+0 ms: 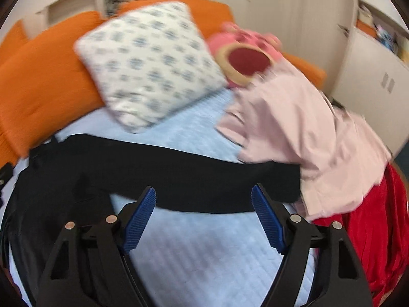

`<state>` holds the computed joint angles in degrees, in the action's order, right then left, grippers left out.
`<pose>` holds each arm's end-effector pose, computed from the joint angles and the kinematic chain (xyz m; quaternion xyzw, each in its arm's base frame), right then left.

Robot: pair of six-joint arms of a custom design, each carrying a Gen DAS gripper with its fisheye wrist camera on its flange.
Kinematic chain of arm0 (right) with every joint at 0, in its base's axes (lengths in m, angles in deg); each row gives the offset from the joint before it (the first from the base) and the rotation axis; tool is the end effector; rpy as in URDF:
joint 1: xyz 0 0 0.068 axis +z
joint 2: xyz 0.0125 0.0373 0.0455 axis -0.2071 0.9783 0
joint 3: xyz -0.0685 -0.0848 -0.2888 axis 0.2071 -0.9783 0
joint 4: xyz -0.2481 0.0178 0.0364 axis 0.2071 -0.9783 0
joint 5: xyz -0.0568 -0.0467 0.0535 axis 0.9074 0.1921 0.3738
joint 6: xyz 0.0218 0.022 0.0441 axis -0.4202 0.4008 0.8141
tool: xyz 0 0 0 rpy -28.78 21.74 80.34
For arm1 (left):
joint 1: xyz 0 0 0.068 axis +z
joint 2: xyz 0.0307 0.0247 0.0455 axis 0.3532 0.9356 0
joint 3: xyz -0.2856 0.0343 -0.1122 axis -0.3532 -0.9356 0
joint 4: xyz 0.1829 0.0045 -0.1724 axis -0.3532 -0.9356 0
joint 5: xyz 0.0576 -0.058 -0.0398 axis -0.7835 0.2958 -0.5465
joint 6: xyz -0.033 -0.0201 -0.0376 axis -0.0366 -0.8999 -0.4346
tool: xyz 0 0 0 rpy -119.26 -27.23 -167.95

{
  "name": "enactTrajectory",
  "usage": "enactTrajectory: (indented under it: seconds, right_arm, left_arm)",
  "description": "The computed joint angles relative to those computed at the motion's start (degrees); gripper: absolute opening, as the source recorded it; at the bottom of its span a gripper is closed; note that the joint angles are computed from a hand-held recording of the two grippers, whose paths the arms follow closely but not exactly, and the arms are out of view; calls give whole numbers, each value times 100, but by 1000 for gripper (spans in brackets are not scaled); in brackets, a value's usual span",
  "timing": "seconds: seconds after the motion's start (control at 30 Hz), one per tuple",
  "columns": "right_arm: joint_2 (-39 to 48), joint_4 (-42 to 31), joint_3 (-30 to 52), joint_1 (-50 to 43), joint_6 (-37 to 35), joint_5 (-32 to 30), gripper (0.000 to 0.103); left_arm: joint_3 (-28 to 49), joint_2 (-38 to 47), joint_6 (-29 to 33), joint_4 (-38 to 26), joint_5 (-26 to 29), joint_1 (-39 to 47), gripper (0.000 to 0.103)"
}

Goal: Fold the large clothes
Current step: 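Move the right tool to the jacket sleeve cuff and close on it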

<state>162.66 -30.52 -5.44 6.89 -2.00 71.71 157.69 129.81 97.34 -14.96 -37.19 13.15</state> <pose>0.2557 0.0616 0.3283 0.4661 0.8046 -0.2241 0.2918 0.4149 -0.0680 0.2525 0.3561 0.8343 -0.0959 0.4099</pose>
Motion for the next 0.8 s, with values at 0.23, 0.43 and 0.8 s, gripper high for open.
enactTrajectory:
  seconds: [0.23, 0.43, 0.8]
  right_arm:
    - [-499, 1098, -1625, -1562, -56, -609, 76]
    - [-651, 2117, -2429, -2433, -539, -986, 76]
    - [154, 3501, -2683, -3491, -1403, -1524, 78]
  left_arm:
    - [250, 678, -180, 317, -205, -544, 94]
    - [470, 1179, -88, 442, -290, -813, 94]
    - [1340, 1994, -226, 187, -506, -980, 94]
